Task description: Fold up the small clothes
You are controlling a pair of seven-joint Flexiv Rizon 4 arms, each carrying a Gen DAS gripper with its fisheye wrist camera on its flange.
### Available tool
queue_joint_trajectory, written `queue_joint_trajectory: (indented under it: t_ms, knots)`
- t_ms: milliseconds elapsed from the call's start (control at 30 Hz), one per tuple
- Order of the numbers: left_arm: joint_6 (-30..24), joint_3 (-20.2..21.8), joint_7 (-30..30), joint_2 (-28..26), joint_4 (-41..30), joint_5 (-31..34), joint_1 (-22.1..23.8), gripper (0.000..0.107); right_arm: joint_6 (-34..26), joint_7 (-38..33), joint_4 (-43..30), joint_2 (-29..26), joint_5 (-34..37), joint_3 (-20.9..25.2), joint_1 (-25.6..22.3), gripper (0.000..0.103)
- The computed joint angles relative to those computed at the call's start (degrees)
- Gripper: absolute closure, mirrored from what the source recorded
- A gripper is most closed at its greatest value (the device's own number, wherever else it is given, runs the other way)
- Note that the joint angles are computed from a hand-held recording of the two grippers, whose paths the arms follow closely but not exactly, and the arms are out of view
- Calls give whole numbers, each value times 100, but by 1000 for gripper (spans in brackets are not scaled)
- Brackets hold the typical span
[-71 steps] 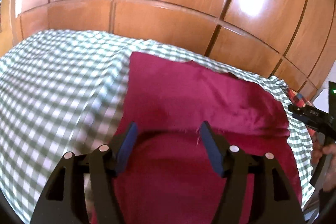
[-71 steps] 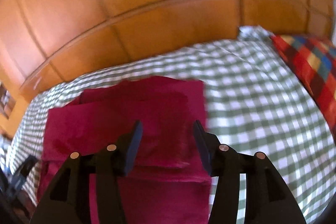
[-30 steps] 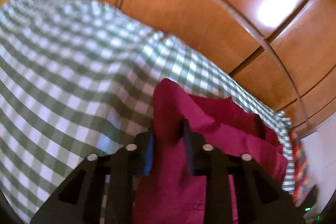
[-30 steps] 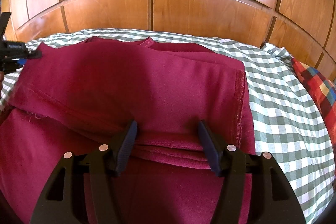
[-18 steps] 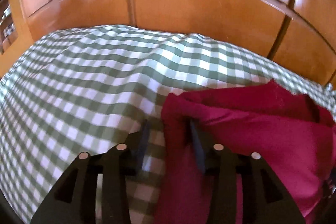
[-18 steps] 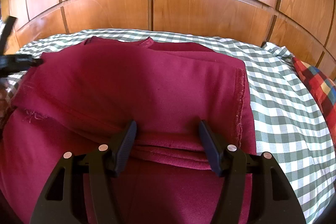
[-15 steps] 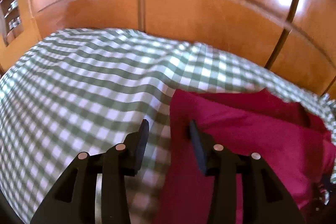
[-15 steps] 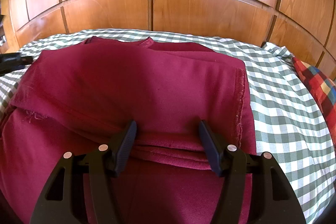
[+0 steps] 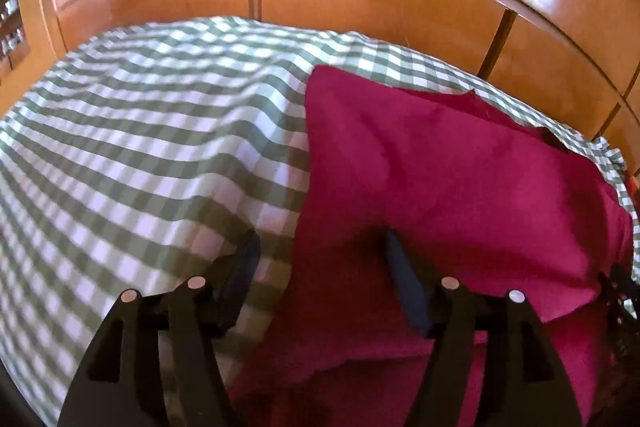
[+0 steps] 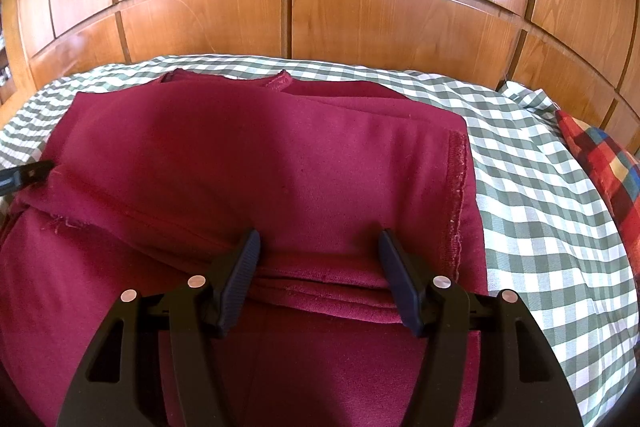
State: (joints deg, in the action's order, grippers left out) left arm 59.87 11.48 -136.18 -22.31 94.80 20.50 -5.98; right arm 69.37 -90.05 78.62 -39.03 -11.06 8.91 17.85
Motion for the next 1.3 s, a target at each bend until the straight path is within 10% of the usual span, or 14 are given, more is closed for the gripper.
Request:
queue_joint_trajectory:
  t_ms: [600, 1000, 1300]
  knots:
    - [521, -426, -794, 1983, 2405, 854, 120, 57, -97, 268, 78, 83, -283, -226, 157, 35]
    - [1497, -761, 757, 3123, 4002, -778, 425, 59, -557, -324, 1154, 1217, 235, 147, -389, 25]
    - [993, -1110, 1380, 3608, 4657, -1838, 164, 62, -1525, -1059, 2119, 2269, 1517, 383, -1144, 31]
